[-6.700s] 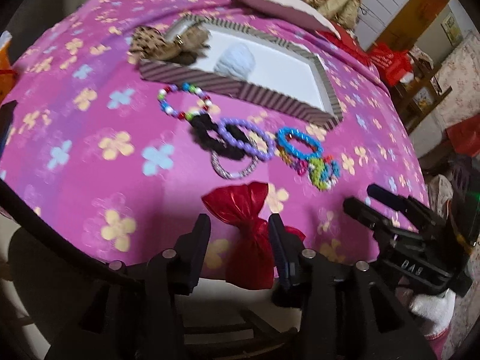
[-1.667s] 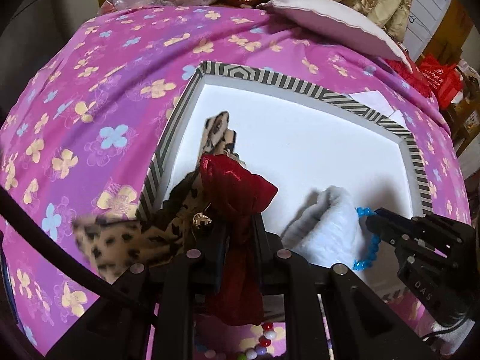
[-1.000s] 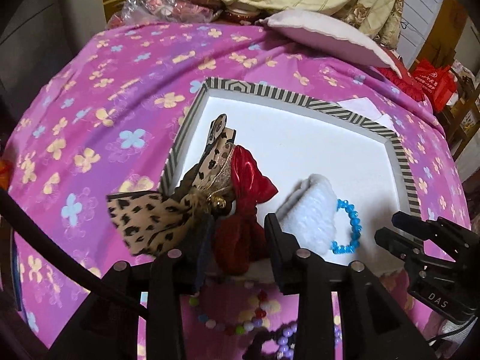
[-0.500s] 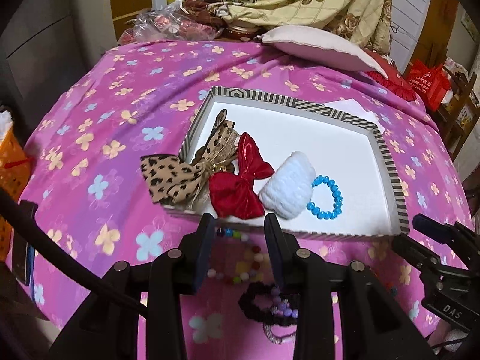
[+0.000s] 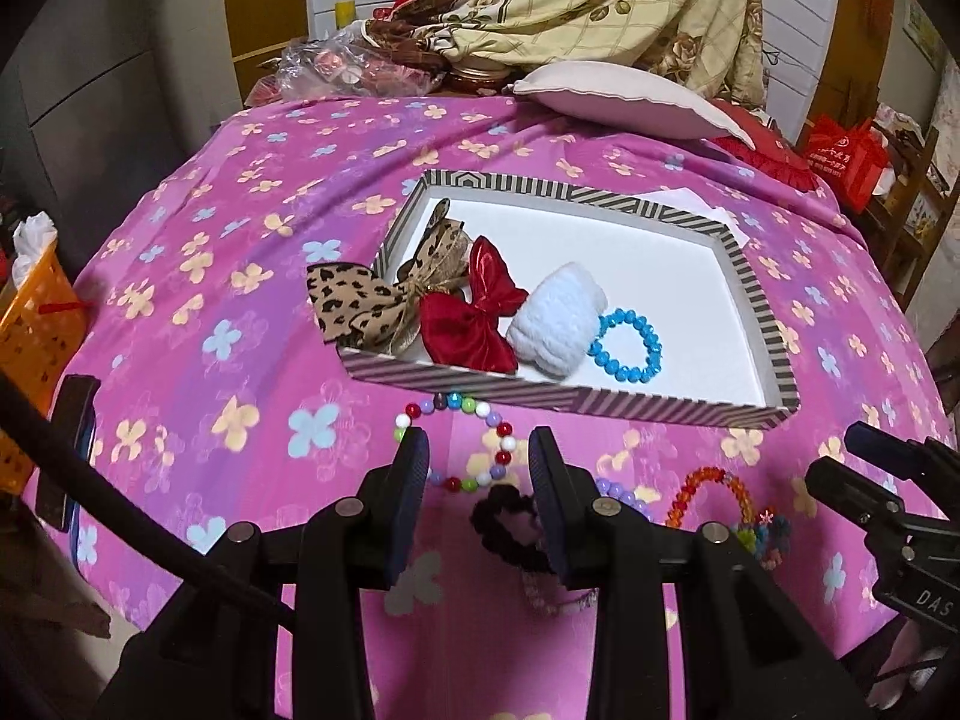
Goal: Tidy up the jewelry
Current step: 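Withdraw both tools from the tray toward the remaining bracelets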
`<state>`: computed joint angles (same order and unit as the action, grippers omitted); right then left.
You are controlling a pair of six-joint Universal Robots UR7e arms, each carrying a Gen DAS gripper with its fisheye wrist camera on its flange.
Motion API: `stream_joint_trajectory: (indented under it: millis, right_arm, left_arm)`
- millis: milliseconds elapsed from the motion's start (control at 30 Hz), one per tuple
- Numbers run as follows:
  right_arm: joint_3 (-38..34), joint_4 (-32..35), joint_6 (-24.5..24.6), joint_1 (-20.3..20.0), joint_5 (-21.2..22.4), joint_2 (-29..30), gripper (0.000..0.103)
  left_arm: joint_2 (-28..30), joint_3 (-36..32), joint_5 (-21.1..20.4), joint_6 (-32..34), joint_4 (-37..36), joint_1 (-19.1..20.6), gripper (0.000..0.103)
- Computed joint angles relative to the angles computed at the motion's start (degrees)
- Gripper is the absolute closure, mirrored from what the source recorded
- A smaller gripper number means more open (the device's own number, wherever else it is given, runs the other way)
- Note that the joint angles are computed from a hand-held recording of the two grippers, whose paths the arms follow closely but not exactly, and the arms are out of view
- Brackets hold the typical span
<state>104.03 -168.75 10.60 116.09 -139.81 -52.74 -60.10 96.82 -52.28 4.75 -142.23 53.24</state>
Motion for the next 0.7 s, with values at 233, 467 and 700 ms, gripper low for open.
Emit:
stream_joint_trajectory:
  millis: [233,467,700]
  right_arm:
    - [1.9,-0.1,1.5,0.8,-0.6,-0.9,0.034]
    - [4.2,0.4,3.1,1.6,-1.7,-2.3,0.034]
    - [7.5,1.8,5.2,2.0,-3.8,-4.7,0.034]
  left_arm:
    - [-2.1,3.1,0.5,0.0,-1.4,-0.8,0.061]
    - [-3.4,4.9,0.8,-0.3,-1.9,-1.0,0.061]
    - [-5.8,6.9,-0.4,-1.9,-0.2,-0.7,0.061]
